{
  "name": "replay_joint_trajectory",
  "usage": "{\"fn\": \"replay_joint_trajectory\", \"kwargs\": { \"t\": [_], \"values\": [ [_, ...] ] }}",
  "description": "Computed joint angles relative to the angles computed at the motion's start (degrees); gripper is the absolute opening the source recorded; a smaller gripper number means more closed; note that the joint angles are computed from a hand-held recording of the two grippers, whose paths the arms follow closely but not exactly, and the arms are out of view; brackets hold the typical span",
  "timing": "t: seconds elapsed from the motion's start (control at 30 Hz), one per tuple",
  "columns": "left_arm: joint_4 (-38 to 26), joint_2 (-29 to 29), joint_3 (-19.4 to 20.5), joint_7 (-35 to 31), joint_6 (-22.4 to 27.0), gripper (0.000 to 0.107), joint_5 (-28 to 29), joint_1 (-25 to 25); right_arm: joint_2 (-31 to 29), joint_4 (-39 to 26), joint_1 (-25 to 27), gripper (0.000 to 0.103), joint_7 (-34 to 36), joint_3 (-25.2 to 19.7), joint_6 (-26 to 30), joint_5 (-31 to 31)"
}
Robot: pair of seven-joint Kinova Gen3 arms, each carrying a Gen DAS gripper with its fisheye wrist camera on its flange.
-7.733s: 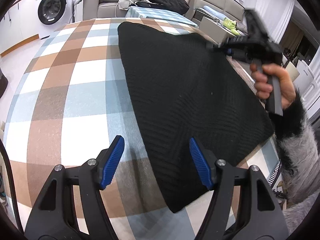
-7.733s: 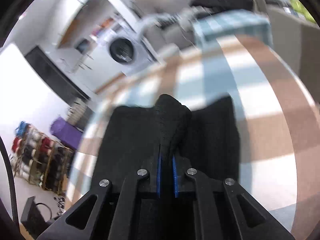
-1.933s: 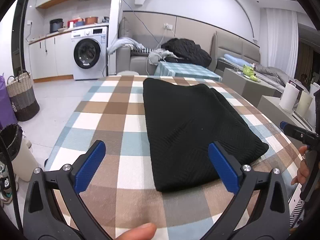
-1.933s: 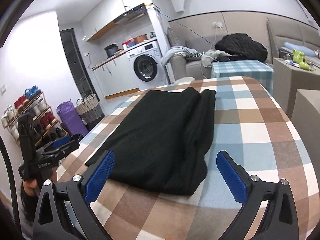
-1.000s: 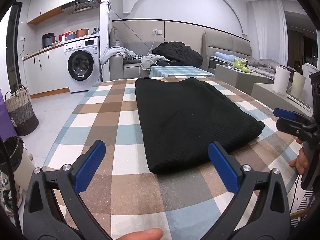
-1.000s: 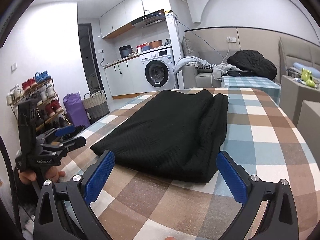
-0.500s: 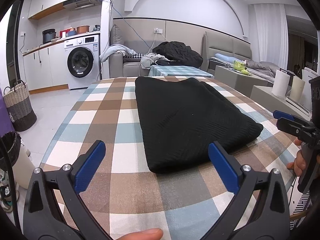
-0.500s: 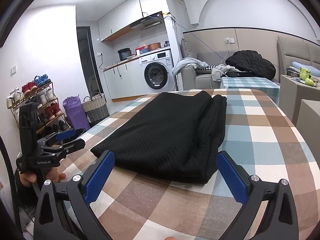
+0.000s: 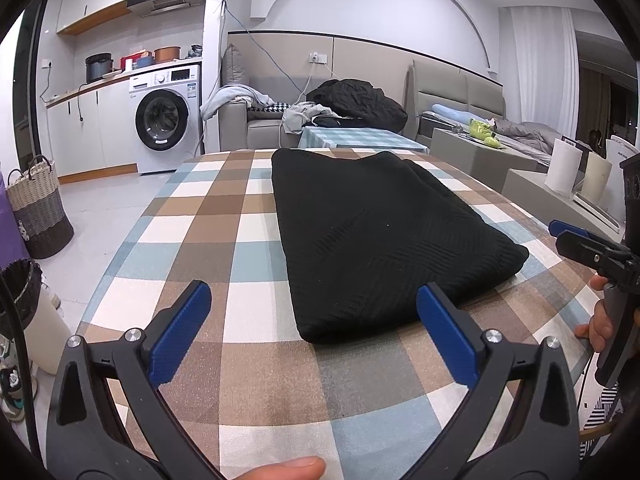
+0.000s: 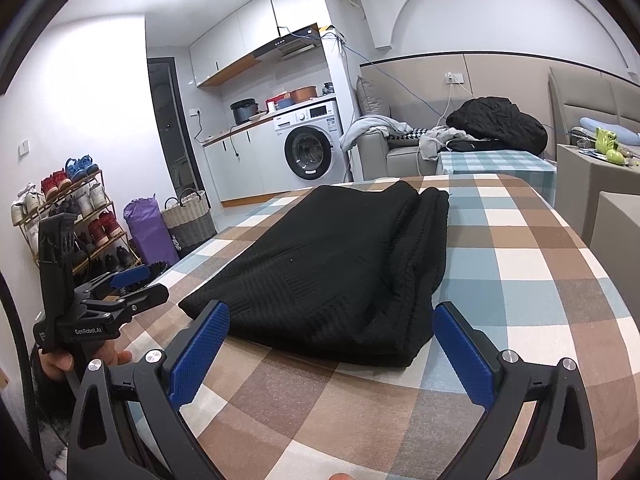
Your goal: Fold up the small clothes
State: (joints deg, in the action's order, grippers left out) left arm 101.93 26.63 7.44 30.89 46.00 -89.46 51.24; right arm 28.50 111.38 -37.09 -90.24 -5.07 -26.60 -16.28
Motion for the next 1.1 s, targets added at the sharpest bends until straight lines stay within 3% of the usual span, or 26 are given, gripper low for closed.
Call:
{"fn": "replay_joint_trajectory", "kwargs": {
  "t": [1.1],
  "values": [
    [-0.2, 0.2, -0.4, -0.3, 0.4, 0.102, 0.7, 0.3, -0.1, 0.1, 0.3, 0.103, -0.6, -0.3, 0.0, 0.4]
  ]
}}
